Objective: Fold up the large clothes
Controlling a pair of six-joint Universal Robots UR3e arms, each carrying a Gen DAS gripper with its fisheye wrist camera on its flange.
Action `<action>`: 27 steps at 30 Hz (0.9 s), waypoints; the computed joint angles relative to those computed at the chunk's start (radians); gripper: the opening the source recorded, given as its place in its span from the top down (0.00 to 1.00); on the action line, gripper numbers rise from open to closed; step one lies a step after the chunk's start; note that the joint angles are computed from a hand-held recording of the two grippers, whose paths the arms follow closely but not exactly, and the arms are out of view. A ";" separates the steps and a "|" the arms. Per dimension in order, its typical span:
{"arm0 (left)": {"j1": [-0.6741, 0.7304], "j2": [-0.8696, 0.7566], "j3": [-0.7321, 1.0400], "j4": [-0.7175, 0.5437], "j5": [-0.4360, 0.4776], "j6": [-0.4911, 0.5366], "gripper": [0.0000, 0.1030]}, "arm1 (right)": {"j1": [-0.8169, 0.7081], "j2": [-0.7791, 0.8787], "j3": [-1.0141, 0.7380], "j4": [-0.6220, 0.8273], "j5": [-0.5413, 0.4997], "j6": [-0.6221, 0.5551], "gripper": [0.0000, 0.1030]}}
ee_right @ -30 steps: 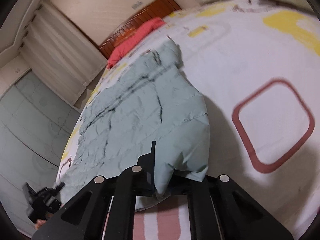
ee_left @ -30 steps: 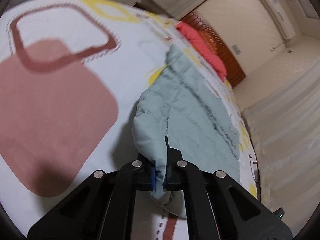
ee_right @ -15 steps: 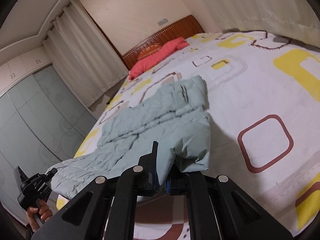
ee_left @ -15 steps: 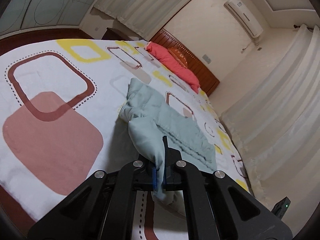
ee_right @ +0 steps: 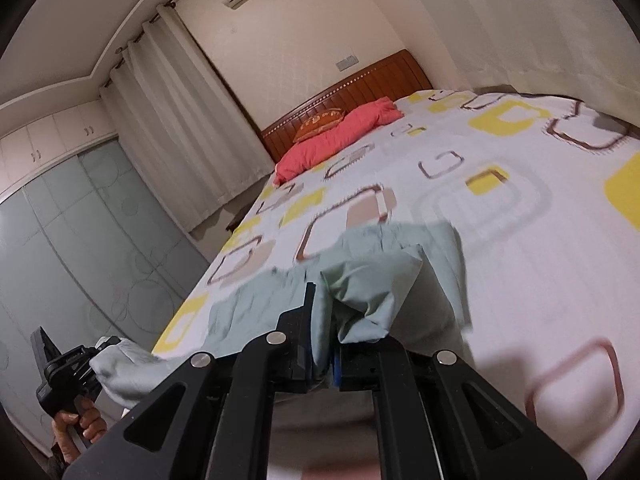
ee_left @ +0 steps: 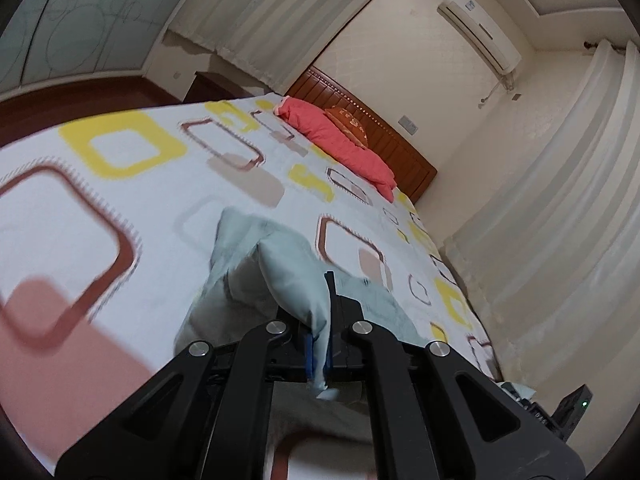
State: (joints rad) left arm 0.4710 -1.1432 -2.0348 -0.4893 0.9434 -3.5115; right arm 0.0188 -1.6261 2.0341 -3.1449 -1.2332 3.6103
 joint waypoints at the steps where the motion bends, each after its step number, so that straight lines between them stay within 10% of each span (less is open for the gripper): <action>1: -0.046 -0.089 0.055 0.049 0.052 -0.014 0.97 | 0.003 0.071 -0.079 0.010 -0.009 0.000 0.94; 11: -0.298 -0.854 0.725 0.083 0.390 -0.009 0.97 | 0.011 0.676 -0.819 0.271 -0.041 0.021 0.94; 22: -0.323 -1.194 1.069 -0.107 0.447 0.022 0.93 | -0.002 1.065 -1.352 0.600 0.003 0.021 0.86; 25: -0.313 -1.185 1.053 -0.094 0.426 0.022 0.86 | 0.001 1.044 -1.313 0.576 -0.003 0.011 0.73; 27: -0.314 -1.165 1.035 -0.081 0.436 0.020 0.64 | 0.003 1.023 -1.287 0.554 -0.012 0.012 0.40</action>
State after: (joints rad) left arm 0.1566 -2.3085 -0.9994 -0.5701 1.3792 -3.4915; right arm 0.0222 -0.6029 0.7470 -2.5909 -1.2449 3.6219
